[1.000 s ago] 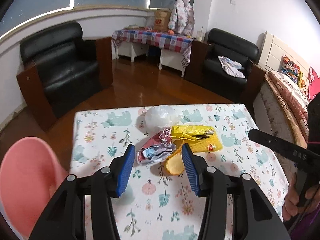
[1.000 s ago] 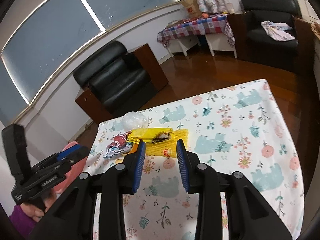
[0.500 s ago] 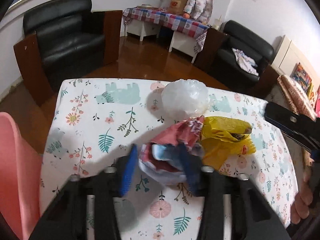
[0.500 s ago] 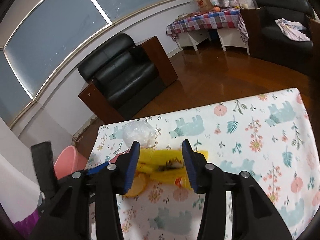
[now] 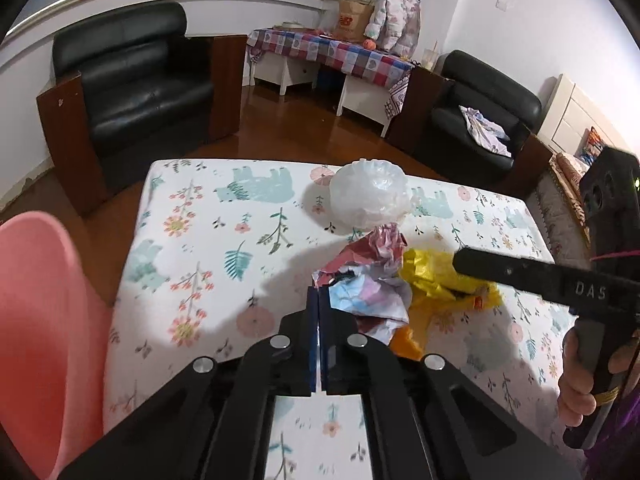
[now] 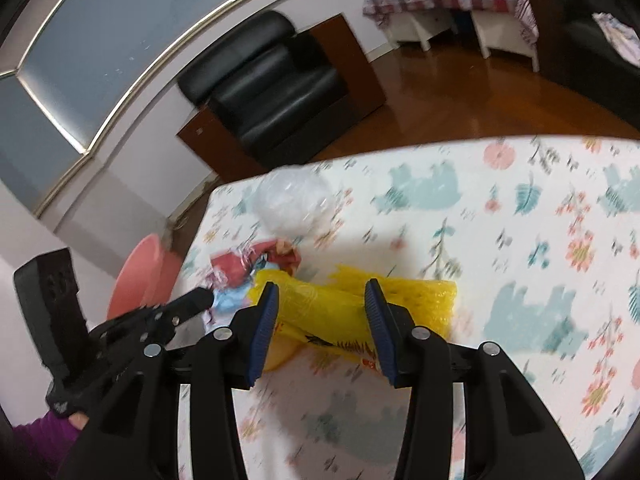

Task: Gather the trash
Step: 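Grasp the crumpled colourful wrapper with the left tool while the right tool grasps the yellow plastic bag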

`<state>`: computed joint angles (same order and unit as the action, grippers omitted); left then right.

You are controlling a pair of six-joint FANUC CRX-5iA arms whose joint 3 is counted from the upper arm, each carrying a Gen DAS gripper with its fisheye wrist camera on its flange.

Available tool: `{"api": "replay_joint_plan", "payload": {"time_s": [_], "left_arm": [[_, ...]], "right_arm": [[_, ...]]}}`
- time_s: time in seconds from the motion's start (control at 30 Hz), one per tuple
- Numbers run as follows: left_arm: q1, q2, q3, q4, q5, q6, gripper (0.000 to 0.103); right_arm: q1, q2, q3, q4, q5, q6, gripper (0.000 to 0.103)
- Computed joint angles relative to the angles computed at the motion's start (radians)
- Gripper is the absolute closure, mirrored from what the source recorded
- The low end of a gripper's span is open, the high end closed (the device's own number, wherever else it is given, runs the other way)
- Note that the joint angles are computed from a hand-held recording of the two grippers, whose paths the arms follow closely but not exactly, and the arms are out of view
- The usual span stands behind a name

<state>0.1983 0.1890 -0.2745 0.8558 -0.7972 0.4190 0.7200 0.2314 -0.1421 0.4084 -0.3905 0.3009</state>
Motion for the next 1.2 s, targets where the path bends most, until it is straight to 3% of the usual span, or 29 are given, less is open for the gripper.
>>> {"api": "replay_joint_plan", "payload": {"time_s": [0.3,0.43,0.67,0.77,0.87,0.97,1.2], "left_arm": [[0.057,-0.074,-0.061,-0.018,-0.012,-0.004,0.103],[0.079,-0.101,-0.082,-0.024,-0.015,-0.003,0.103],[0.119,-0.135,-0.105,-0.029,-0.035,0.002,0.103],[0.137,-0.152,-0.117,-0.023,-0.044,0.002,0.103],[0.151,-0.165,-0.127,-0.014,-0.048,-0.005,0.103],[0.169,-0.174,-0.131,0.001,-0.06,-0.013,0.103],[0.216,-0.19,-0.145,0.07,-0.101,-0.074,0.103]], "right_arm": [[0.042,-0.016,0.061,-0.288,-0.04,0.295,0.057],[0.064,-0.024,0.071,-0.348,-0.065,0.371,0.057],[0.121,-0.02,0.033,-0.125,-0.099,0.209,0.057],[0.14,0.006,0.048,-0.021,-0.174,0.143,0.058],[0.151,0.02,0.046,0.055,-0.214,0.086,0.073],[0.149,0.005,0.015,0.083,-0.183,0.032,0.08],[0.16,-0.047,-0.073,0.262,-0.136,-0.195,0.083]]}}
